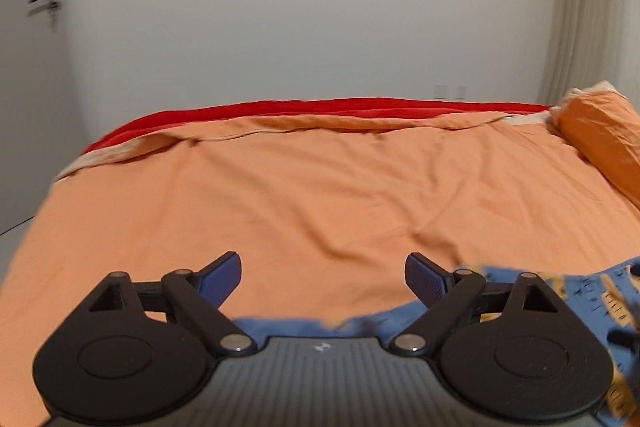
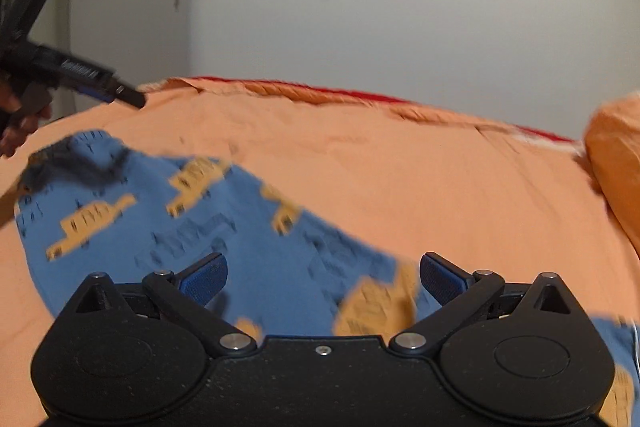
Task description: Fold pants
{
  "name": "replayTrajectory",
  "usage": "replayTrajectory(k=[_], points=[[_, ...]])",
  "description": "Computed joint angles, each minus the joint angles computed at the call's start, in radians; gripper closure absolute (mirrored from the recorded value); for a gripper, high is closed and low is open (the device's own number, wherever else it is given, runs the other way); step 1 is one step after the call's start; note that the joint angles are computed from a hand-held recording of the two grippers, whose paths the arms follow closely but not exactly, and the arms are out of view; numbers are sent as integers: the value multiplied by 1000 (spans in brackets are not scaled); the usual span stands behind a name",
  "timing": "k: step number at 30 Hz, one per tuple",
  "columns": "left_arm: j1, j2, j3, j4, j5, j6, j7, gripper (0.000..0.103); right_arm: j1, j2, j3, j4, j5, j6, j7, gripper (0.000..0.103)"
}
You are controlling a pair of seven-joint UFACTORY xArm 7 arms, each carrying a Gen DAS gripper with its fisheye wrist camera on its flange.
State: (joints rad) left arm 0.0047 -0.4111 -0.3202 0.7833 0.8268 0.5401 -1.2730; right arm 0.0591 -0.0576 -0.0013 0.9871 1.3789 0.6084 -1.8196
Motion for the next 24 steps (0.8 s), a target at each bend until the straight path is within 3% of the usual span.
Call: replayTrajectory(k=[2,6,8,11,13,15,18,20,21,23,24], points=[[0,-84,3,-72,-34,51,-46,6,27,42,31,60,-30,-28,27,1],[-10,-179,19,-187,-172,123,-77,7,59,154,77,176,-134,-40,157,1],[-2,-176,7,-196,-209,182,-73,10,114,221,78,203,-282,-165,266,1],[8,-153,-20,-180,-188,254,-62,4,63,231,132,210,-286,-213,337,1],[9,-130,-52,-135,-163,324,-77,5,64,181,146,162,-172,-303,222,1],[28,-137,-134,-106,-83,368,-159,6,29,110,151,109,-97,-239,144,1],[6,-113,-118,-92,118,169,-261,0,43,3,102,3,-11,-167,64,1],[-13,7,-92,-17,143,92,-200,0,69,-55,78,-66,18,-163,6,1],[-52,90,-64,41,131,114,-115,3,82,-81,68,-96,32,-167,-28,1],[-84,249,-73,177,119,276,45,10,97,-119,52,-142,5,-188,-63,1],[-70,294,-98,210,144,335,63,7,105,-127,44,-155,-5,-210,-89,1]])
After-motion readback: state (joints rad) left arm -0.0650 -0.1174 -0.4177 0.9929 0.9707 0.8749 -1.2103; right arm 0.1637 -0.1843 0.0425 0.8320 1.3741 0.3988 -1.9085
